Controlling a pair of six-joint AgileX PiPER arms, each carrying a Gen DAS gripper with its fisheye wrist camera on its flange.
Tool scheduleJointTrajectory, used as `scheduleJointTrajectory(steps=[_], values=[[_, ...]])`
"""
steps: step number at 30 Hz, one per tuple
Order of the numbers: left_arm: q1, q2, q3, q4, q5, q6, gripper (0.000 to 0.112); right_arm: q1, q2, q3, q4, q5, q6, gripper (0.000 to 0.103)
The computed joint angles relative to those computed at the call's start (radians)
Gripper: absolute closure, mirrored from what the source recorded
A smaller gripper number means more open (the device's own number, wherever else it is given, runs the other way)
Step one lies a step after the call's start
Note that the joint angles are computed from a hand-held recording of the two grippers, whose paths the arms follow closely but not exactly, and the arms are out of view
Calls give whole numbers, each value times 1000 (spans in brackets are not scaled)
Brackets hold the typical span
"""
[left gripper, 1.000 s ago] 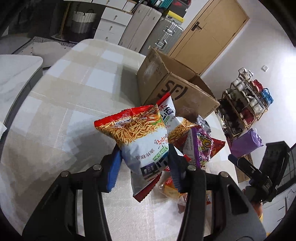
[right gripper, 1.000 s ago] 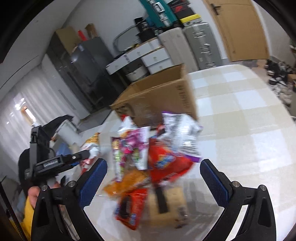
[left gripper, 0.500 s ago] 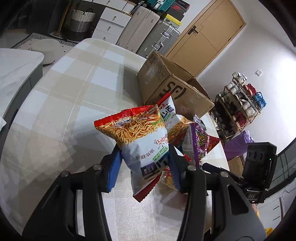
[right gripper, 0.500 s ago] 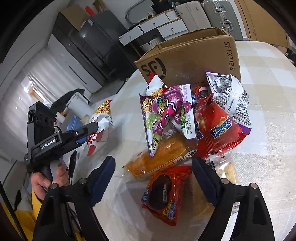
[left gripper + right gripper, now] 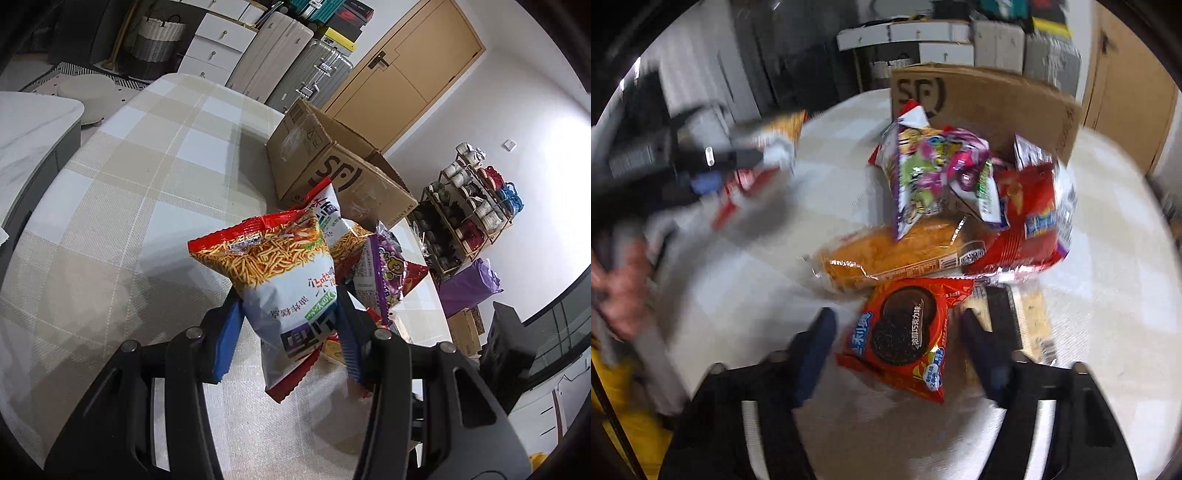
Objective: Organize snacks
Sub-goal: 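Lift the noodle bag with the left tool while the right tool grasps the red Oreo pack, then carry the noodle bag and Oreo pack over the cardboard box with both tools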
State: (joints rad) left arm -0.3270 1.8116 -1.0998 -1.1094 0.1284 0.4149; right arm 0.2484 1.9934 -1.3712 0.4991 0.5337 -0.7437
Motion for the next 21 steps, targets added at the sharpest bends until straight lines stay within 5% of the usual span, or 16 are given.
scheduleJointTrajectory(steps=[4,16,21], values=[[-5,-22,19,3,-10,-4,68,68,-29,79,-166,-130,109,52],[-27,-64,45,91,-20,-84,68,-115,-91,99,304,61,-277,55],[-48,-79,39,286,-26,-277,68,-216,-109,102,429,179,-362,56]])
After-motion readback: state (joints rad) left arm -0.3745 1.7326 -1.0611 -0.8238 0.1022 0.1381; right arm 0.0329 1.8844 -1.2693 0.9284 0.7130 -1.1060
